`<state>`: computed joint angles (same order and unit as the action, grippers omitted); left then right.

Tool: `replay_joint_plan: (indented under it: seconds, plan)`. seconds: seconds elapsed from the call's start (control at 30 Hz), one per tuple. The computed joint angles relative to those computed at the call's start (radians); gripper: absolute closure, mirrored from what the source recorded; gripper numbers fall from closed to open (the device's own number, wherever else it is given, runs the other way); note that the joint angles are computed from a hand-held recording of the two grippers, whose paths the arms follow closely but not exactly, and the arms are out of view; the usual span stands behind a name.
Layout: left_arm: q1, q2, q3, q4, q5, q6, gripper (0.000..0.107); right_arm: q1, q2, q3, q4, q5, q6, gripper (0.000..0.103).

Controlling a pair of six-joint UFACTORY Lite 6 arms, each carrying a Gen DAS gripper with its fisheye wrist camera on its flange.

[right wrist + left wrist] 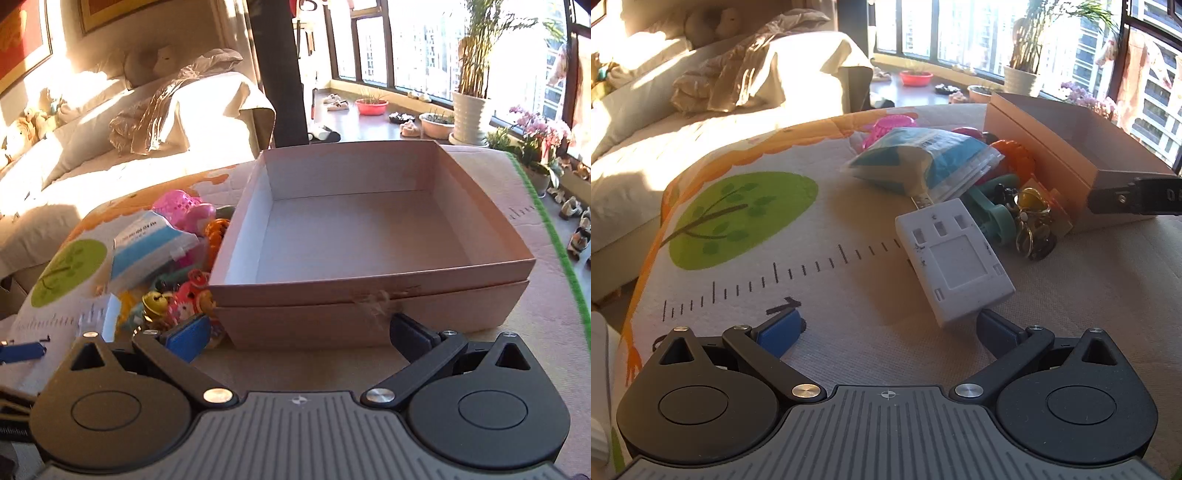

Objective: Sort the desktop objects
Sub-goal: 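Reach the right tool to the Hello Kitty keychain and grasp it, then grasp the cartoon figure keychain with the left tool while the right tool holds the Hello Kitty keychain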

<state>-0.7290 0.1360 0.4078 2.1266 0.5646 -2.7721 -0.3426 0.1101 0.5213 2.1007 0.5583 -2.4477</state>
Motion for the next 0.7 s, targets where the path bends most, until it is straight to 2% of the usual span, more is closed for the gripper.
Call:
replay_joint_plan:
  seconds: [0.13, 0.2, 0.23, 0.27, 0.3, 0.33, 0.43, 0.5, 0.6, 0.7]
  plan:
    - [0.012, -0.026, -0.038, 0.059, 0.003, -0.052, 0.004, 0.129, 0.091, 0.074, 0.044, -0.011, 0.061, 0.000]
    - [0.016, -0.050, -0.063, 0.087, 0.000, -0.071, 0.004, 0.179, 0.110, 0.078, 0.050, -0.002, 0.060, 0.005]
    - [0.017, -0.064, -0.076, 0.107, -0.004, -0.081, 0.004, 0.209, 0.108, 0.069, 0.079, 0.007, 0.039, 0.010]
    - [0.015, -0.075, -0.084, 0.120, -0.009, -0.087, 0.004, 0.223, 0.107, 0.066, 0.069, 0.020, 0.045, 0.021]
    - [0.011, -0.085, -0.093, 0.131, -0.012, -0.090, 0.004, 0.232, 0.103, 0.064, 0.039, 0.033, 0.068, 0.026]
    - [0.005, -0.093, -0.098, 0.145, -0.016, -0.093, 0.004, 0.239, 0.097, 0.066, -0.002, 0.043, 0.105, 0.037]
    - [-0.036, -0.102, -0.106, 0.144, -0.010, -0.091, 0.004, 0.252, 0.043, 0.045, -0.121, 0.040, 0.194, 0.038]
    - [-0.067, -0.103, -0.104, 0.123, -0.003, -0.083, 0.004, 0.227, -0.027, -0.014, -0.161, 0.037, 0.186, 0.039]
    - [-0.094, -0.101, -0.095, 0.120, 0.009, -0.088, 0.004, 0.088, -0.146, -0.116, -0.264, 0.061, 0.186, 0.039]
    - [-0.112, -0.088, -0.071, 0.144, 0.040, -0.110, 0.004, -0.075, -0.266, -0.229, -0.218, 0.071, 0.018, 0.038]
